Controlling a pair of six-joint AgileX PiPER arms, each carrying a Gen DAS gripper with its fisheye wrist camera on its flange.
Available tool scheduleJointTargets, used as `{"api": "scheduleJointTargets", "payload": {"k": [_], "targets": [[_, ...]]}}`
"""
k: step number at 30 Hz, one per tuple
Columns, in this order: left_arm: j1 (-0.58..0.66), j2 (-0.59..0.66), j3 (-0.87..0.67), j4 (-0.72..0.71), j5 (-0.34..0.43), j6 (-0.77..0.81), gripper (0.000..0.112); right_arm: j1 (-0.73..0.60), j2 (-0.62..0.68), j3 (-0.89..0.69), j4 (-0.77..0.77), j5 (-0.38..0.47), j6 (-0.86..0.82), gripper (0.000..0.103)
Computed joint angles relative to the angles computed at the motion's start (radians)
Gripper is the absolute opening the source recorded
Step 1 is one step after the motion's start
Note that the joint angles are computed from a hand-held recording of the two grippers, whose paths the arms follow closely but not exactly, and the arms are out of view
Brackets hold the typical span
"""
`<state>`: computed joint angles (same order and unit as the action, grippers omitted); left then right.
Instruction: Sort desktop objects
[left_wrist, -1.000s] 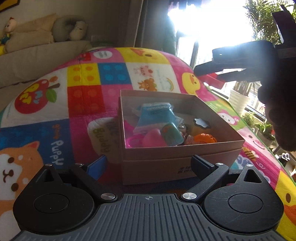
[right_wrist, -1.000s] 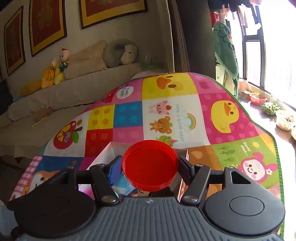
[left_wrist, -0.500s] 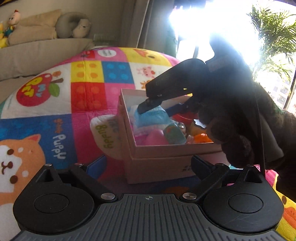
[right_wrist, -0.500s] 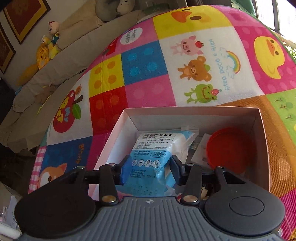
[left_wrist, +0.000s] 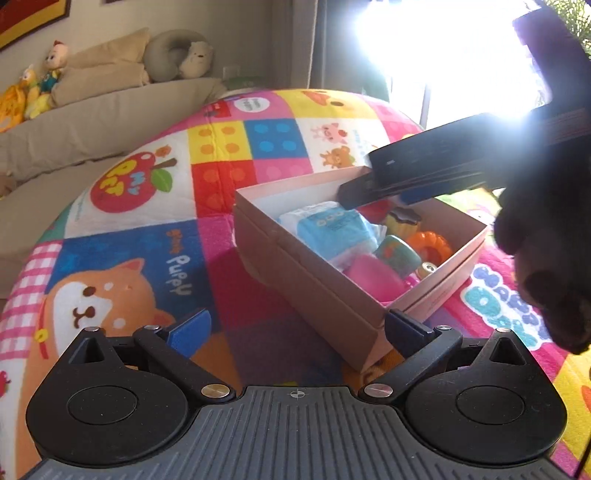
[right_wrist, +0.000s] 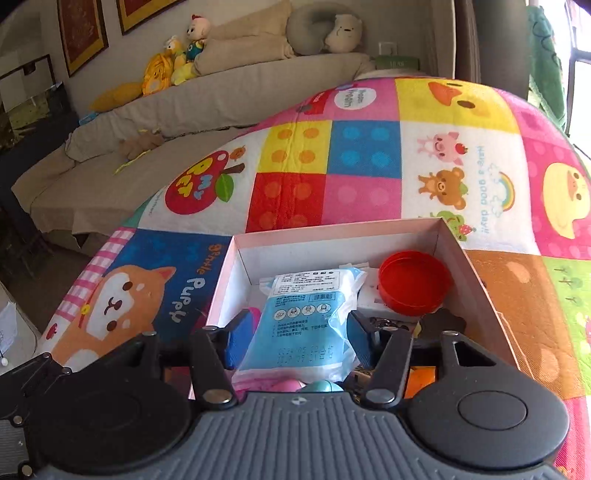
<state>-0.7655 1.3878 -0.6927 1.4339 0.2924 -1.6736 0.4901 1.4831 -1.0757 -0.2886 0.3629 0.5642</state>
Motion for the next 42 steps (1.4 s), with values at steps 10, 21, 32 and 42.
{"api": "scheduleJointTargets", "payload": {"k": [10,21,32,42], "targets": [[0.021,0.038,-0.040,-0.085,0.115,0.027,0.103,0.242,-0.407,0.369,-0.566,0.175,0.664,0.099],[-0.164,-0.046,0.128,-0.191,0.182,-0.048,0.103,0.572,-0.203,0.479,-0.793,0.440,1.127,0.103],[-0.218,-0.016,0.131,-0.131,0.249,-0.118,0.103,0.470,-0.194,0.492,-0.793,0.376,1.170,0.103],[-0.212,-0.020,0.133,-0.130,0.244,-0.114,0.103,0.556,-0.175,0.533,-0.901,0.451,1.358,0.103]]}}
